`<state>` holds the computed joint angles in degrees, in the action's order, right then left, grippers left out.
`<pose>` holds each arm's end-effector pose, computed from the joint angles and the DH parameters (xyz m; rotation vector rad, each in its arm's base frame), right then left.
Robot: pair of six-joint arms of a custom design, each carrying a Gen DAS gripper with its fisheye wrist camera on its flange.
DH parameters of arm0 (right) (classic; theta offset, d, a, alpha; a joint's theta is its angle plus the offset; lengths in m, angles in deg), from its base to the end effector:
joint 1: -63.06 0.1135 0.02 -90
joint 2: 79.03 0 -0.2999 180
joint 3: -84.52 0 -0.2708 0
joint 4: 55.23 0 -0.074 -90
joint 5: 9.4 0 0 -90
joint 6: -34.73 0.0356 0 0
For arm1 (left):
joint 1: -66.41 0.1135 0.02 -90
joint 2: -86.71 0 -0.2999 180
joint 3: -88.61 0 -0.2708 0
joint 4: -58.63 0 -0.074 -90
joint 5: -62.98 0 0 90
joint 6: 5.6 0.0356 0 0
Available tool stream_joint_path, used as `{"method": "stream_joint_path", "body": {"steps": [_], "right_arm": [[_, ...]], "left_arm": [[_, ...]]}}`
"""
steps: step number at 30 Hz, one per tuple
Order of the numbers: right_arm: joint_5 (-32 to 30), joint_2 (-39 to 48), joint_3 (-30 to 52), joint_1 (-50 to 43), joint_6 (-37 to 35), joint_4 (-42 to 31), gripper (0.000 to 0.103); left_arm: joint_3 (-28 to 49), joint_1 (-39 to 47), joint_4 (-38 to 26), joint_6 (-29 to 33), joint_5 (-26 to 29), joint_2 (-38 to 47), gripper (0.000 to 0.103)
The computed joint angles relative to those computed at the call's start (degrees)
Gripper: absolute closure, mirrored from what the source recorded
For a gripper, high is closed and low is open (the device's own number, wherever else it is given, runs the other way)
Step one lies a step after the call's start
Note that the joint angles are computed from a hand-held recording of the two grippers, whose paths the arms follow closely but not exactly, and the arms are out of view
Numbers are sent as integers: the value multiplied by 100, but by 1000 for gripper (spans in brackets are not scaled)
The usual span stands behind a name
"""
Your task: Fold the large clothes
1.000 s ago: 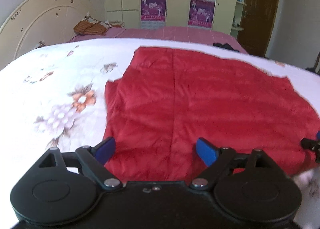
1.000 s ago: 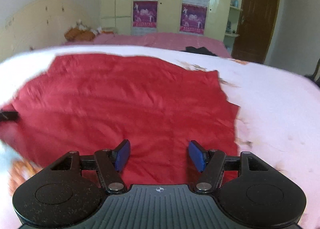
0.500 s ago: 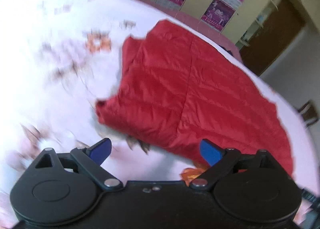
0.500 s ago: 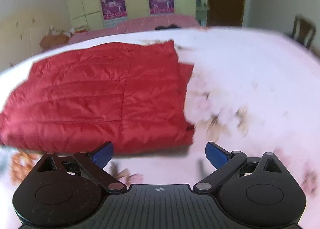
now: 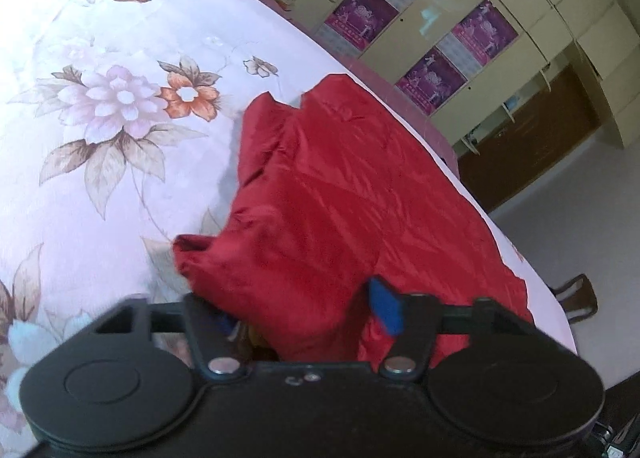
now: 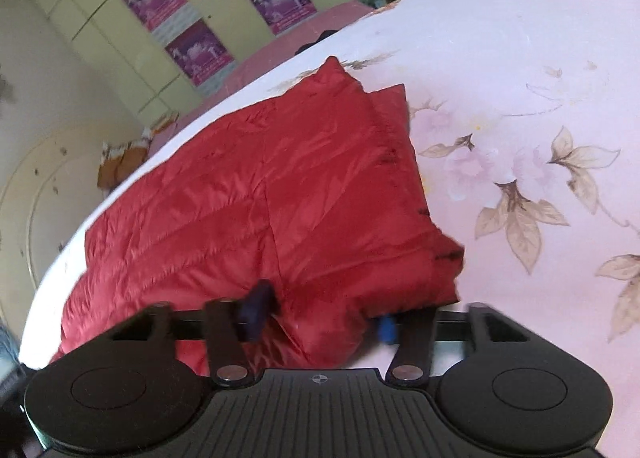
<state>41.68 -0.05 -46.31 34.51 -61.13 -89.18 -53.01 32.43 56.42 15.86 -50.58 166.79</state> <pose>0.2238 -0.0963 0.1820 0.2826 2.4289 0.6545 0.2131 -0.1264 0.1548 -0.8755 2.1295 -0.4617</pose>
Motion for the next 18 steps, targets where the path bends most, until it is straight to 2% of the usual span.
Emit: {"method": "stream_joint_path", "body": {"steps": [1,3,6,11,14,16,18], "right_arm": [[-14,-6,5,21,68,0,70],[63,-189,-23,99,69,-1,82],[21,-461,40,38,-74,-250,86],[-243,-976,193,-454,-819,-1252,87],[-436,-1290,244,-1012,-1609,-2196,87],[-565,-1398,297,-1603,-2484,-3038,87],[-598,-1400,351,-2280,-3579,-3890,87]], "left_arm": [[-28,41,65,8,52,-1,60],[6,61,45,59,142,-16,68],[61,-14,-237,154,69,-236,79],[12,-354,-1127,213,-13,-1157,83],[-37,-855,-1908,77,-203,-1834,83],[-101,-1297,-2460,-186,-370,-2281,83],[-142,-1924,-3114,-696,-669,-2686,83]]}}
